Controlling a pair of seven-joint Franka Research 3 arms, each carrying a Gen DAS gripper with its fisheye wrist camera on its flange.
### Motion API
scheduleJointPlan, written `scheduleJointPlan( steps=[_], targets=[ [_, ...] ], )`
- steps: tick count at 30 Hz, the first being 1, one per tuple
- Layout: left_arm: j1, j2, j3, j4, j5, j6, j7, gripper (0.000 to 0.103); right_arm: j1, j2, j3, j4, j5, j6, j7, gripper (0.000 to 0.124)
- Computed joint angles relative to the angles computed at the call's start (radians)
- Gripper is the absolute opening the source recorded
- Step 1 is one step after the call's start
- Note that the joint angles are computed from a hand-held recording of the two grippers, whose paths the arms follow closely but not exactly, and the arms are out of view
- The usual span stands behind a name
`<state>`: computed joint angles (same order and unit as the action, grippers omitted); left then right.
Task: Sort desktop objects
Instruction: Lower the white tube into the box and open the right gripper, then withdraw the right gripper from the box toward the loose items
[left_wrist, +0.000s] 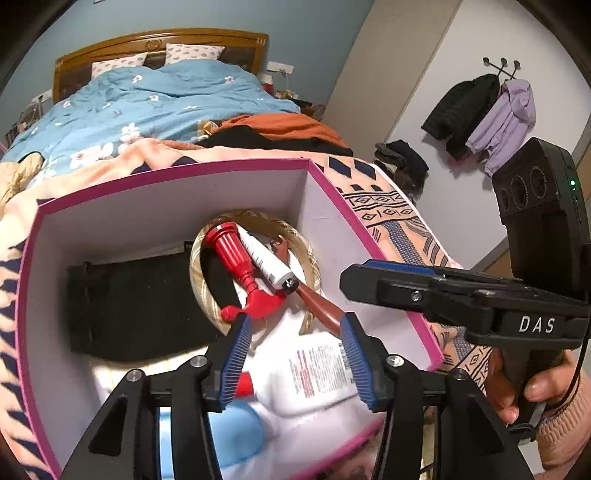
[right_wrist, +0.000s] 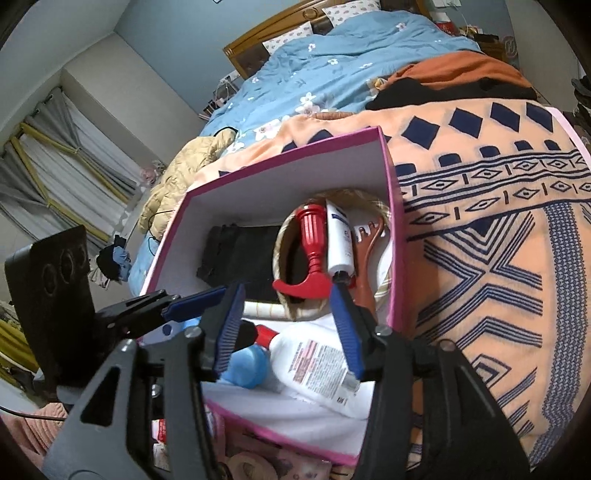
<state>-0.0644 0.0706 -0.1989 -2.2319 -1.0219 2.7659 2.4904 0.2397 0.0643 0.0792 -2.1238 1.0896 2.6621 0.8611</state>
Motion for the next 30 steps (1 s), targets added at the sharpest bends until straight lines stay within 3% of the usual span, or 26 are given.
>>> scheduleJointPlan(
  steps=[6,9,11,13,20,23,26,30],
  targets=[
    [-0.027,-0.087,0.015,-0.087,-0.087,0.053,0.056,0.061,0.028,-0.075,0.007,-0.064,0.056,0.045,-0.096,0.060],
    [-0.050,-0.123,0.035,-0.120,-0.110,0.073,0.065,0.064,0.053,-0.118,0.003,-0.098,0.198,0.067,-0.248,0.070],
    [-0.064,-0.145,0.047,-0.142,-0.115,0.088,0.062,0.064,0.072,-0.144,0.000,-0.117,0.287,0.089,-0.336,0.085],
    [-0.078,-0.168,0.061,-0.166,-0.118,0.092,0.054,0.064,0.084,-0.161,-0.011,-0.125,0.388,0.078,-0.408,0.087],
    [-0.131,-0.232,0.099,-0.240,-0.091,0.113,0.019,0.064,0.085,-0.175,-0.019,-0.128,0.415,0.094,-0.329,0.087],
    [-0.152,-0.253,0.114,-0.260,-0.087,0.115,0.009,0.064,0.080,-0.176,-0.021,-0.132,0.324,0.093,-0.200,0.087],
    [-0.171,-0.276,0.127,-0.284,-0.087,0.126,-0.004,0.064,0.082,-0.180,-0.021,-0.142,0.288,0.116,-0.152,0.087],
    [-0.190,-0.301,0.146,-0.310,-0.073,0.130,-0.027,0.064,0.075,-0.186,-0.038,-0.150,0.274,0.085,-0.071,0.087]
  ],
)
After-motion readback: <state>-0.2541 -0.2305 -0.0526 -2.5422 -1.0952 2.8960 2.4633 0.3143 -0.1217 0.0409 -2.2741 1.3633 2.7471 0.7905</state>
